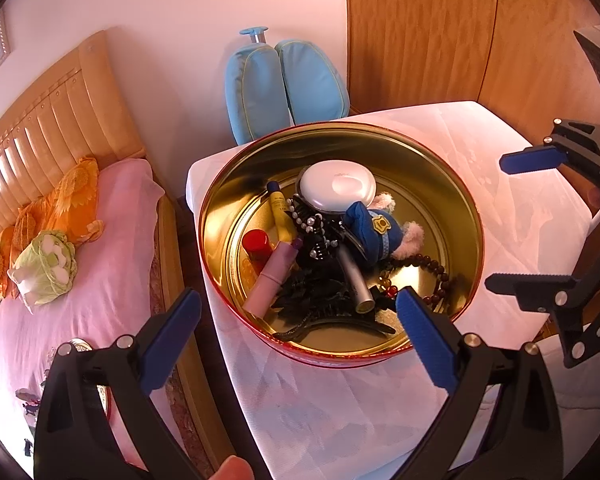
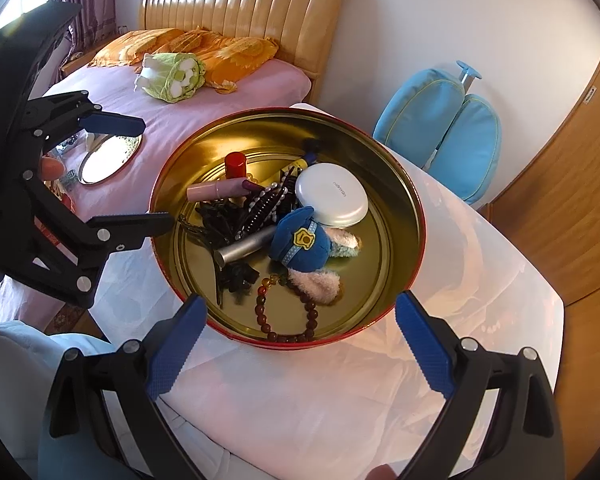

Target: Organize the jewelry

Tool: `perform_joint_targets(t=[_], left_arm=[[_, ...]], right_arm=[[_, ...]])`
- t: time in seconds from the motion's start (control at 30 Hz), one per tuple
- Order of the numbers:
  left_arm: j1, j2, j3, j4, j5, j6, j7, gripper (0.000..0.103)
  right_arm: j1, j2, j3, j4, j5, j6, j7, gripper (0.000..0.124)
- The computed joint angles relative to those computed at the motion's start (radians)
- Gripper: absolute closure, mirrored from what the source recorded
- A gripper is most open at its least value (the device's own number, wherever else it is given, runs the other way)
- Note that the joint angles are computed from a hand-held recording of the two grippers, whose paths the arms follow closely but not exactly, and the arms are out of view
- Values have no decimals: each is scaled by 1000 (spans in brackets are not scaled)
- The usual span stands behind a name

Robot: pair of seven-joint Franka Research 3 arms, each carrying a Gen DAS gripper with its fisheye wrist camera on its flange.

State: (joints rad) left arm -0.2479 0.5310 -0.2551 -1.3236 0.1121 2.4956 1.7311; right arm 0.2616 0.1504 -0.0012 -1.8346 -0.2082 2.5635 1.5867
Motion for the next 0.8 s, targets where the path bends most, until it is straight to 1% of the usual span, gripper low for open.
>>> perform_joint_targets(t=[0.4, 0.8], left_arm=[[-2, 17, 0, 22, 1, -4, 5, 7], [-2, 18, 0, 26, 1, -6, 6, 7]], right_arm=[[-2, 10, 3, 3, 28, 8, -40, 28], [2, 10, 1, 4, 29, 5, -39, 28]])
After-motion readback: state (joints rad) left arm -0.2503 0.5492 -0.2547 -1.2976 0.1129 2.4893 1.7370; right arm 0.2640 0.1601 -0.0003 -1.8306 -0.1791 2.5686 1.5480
